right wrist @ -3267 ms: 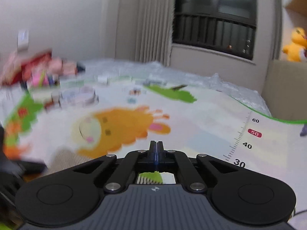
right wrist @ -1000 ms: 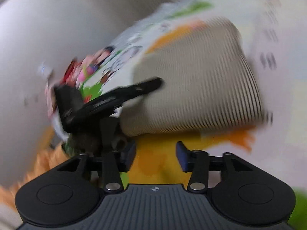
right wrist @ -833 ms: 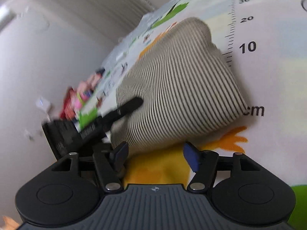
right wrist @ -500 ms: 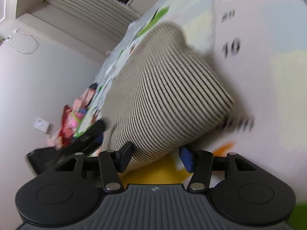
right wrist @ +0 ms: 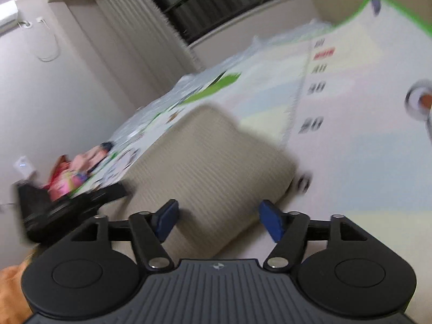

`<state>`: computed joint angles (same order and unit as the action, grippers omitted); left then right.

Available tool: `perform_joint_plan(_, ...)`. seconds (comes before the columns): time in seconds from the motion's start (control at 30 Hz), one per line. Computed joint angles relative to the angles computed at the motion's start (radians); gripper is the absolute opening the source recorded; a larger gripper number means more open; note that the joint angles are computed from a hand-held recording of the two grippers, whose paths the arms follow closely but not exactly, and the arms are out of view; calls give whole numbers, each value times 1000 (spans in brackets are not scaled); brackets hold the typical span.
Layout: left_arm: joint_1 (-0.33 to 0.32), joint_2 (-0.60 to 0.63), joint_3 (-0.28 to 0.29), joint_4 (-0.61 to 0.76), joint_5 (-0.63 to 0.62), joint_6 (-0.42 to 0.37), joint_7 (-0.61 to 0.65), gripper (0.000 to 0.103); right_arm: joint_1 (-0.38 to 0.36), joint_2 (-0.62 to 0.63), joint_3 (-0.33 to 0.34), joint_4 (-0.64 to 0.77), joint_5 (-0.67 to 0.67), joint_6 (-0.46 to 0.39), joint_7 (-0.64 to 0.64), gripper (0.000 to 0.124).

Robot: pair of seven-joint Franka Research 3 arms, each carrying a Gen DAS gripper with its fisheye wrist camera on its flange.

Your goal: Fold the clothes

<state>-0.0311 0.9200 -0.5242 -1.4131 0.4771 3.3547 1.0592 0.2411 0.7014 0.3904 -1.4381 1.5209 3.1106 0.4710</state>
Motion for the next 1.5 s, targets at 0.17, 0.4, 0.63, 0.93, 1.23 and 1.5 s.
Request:
perform_joint_plan(0.17,21,115,-100,138,-39,-162,83,103,-10,9,9,-9,70,-105,-11,77)
perform_joint_plan(0.4,-59,24,12,89,-122,-215,112,103,14,49,-15,62,1,-112,67,69)
perform_joint_plan(0.63,-87,-44,21,17,-203,-242,170,102,3,56,-23,84,-34,-63,25,69)
perform_joint_plan(0.93,72,-32,-249,-108,-282,-252,428,102,-72,61,91,74,-119,109,-35,83)
perform_joint_plan(1.23,111,-91,-230,-208,-333,12,344,103,-62,25,73,-20,-148,8,7,93)
perform_joint_plan(1.5,-62,-75,-19,-74,-335,-145,200,101,-74,60,92,27,-215,62,-11,66)
